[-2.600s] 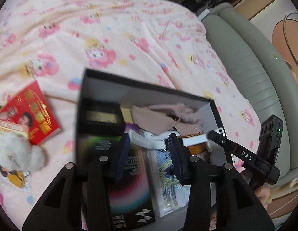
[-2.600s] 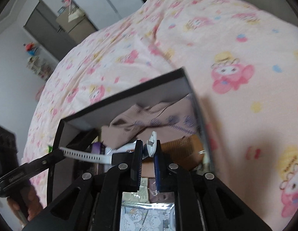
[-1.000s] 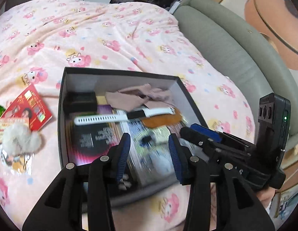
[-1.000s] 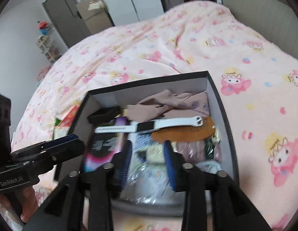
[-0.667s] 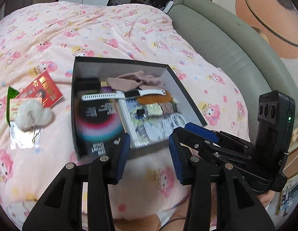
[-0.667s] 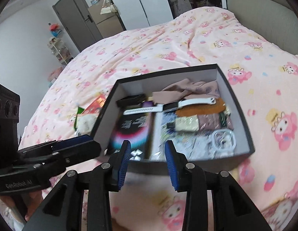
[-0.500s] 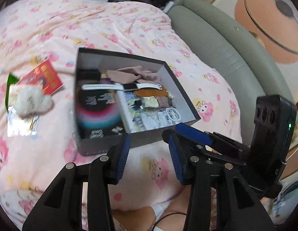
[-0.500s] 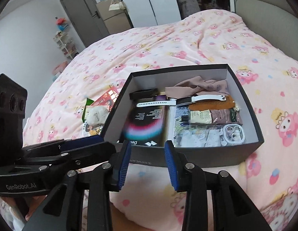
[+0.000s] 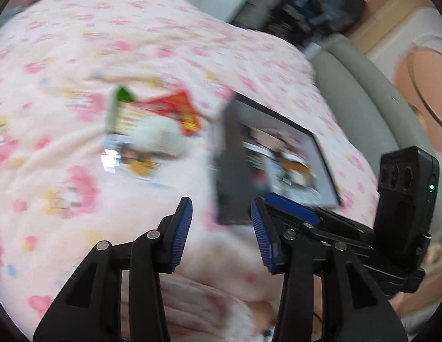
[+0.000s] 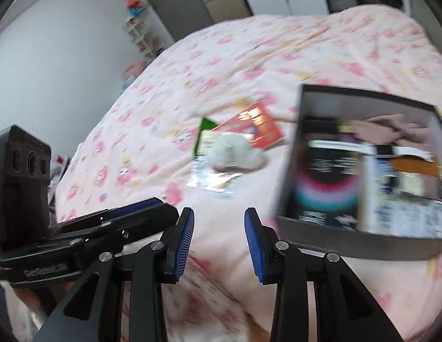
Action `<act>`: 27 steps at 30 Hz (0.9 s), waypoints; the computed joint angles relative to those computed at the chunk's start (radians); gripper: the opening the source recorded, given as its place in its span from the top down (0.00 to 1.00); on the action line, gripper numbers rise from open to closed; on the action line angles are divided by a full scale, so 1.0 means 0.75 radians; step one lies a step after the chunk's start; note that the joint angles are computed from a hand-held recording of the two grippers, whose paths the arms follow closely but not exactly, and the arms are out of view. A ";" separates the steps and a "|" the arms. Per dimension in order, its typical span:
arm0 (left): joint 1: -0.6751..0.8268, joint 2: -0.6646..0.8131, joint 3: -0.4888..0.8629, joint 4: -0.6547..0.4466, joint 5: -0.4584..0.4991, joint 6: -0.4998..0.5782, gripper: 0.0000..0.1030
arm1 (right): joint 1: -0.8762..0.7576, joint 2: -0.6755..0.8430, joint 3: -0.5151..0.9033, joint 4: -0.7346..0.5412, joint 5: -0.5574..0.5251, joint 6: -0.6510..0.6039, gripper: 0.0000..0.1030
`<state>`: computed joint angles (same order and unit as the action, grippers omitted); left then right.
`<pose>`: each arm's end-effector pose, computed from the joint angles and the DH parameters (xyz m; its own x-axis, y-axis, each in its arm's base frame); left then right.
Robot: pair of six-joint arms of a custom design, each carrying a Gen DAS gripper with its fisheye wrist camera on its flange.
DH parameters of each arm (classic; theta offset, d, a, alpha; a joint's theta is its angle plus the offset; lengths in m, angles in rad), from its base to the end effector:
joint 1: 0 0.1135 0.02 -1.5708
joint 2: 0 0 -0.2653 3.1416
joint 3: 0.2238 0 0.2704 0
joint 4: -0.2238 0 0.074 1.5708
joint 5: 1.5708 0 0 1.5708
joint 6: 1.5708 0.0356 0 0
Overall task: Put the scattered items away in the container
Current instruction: 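Withdraw the left gripper from the box toward the remaining items, then grasp the printed card packet with the left gripper and lift it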
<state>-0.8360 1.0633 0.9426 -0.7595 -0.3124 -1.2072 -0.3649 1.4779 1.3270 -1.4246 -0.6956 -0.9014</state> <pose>0.1615 -0.1624 0.2900 -0.7210 -0.5286 -0.4480 -0.2786 0.8131 -0.5111 0.2553 -0.0731 0.2960 -0.7967 -0.3401 -0.4996 -0.5608 0.7242 0.4013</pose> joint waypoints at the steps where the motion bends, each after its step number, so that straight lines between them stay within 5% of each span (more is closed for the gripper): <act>1: 0.046 -0.048 -0.049 -0.004 0.005 -0.028 0.58 | 0.066 -0.002 -0.023 0.051 0.015 0.083 0.68; 9: 0.532 0.031 -0.269 0.148 0.316 -0.037 0.58 | 0.410 0.135 -0.112 0.392 0.210 0.537 0.68; 16: 0.793 0.292 -0.243 0.266 0.508 0.128 0.56 | 0.572 0.226 -0.194 0.612 0.351 0.718 0.61; 23: 0.927 0.540 -0.288 0.498 0.873 0.235 0.47 | 0.626 0.462 -0.135 0.719 0.449 0.822 0.54; 24: 0.935 0.549 -0.302 0.532 0.900 0.230 0.50 | 0.623 0.490 -0.121 0.716 0.431 0.825 0.51; 25: 0.936 0.545 -0.315 0.554 0.918 0.227 0.67 | 0.616 0.510 -0.111 0.716 0.401 0.824 0.50; 27: 0.920 0.496 -0.323 0.539 0.887 0.229 0.83 | 0.600 0.508 -0.112 0.720 0.362 0.813 0.49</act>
